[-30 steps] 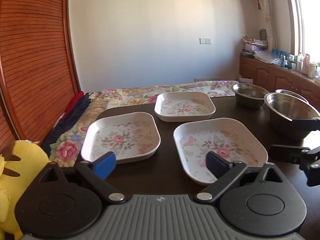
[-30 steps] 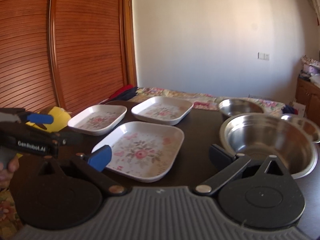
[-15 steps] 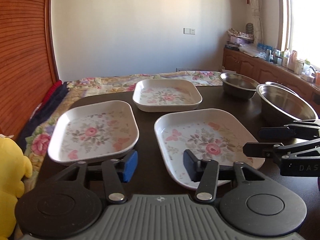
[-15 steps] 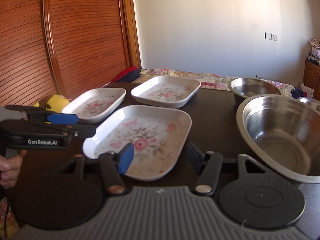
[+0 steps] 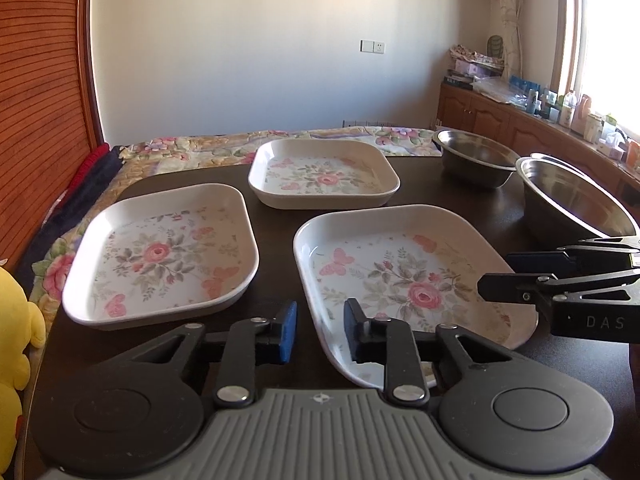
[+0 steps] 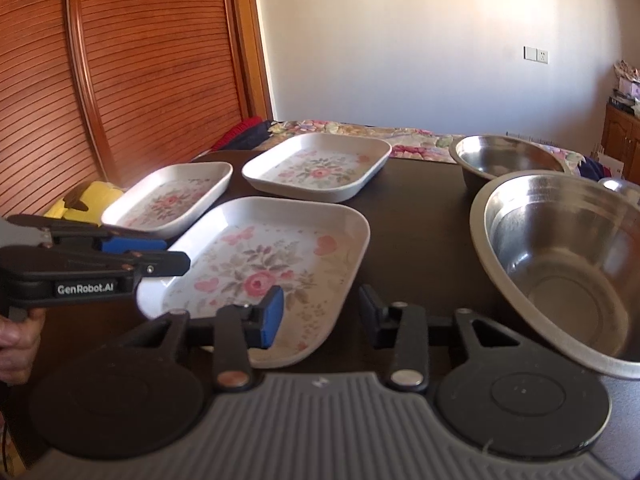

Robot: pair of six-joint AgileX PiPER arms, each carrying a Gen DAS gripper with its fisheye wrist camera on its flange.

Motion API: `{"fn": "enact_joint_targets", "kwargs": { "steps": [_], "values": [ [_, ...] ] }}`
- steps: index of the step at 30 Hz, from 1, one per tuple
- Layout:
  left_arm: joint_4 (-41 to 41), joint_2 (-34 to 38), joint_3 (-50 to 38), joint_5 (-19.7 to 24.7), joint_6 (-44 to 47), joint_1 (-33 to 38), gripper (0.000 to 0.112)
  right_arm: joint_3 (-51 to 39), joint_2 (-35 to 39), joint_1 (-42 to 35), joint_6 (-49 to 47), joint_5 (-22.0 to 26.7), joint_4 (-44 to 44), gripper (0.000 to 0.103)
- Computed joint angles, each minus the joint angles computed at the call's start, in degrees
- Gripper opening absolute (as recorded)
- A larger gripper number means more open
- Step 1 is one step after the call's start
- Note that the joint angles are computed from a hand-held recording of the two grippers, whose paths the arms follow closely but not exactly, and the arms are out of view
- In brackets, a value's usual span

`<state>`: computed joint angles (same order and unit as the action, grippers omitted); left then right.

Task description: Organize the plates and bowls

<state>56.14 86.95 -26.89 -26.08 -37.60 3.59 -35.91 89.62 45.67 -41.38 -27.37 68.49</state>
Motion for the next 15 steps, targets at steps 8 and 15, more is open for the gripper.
{"fn": "enact_joint_targets", "kwargs": {
  "steps": [8,15],
  "values": [
    [0.46,0.82,-0.23,-0.44,-0.22,0.15,0.022,-0.47,0.97,-2.91,3.87,2.65,-3.67,0.035],
    [4.41,0.11,-0.1,-0.9,-3.86,0.97,0.016,-1.03,1.74,-2.98,3.27,2.82,-3.5,0.026]
  ]
}}
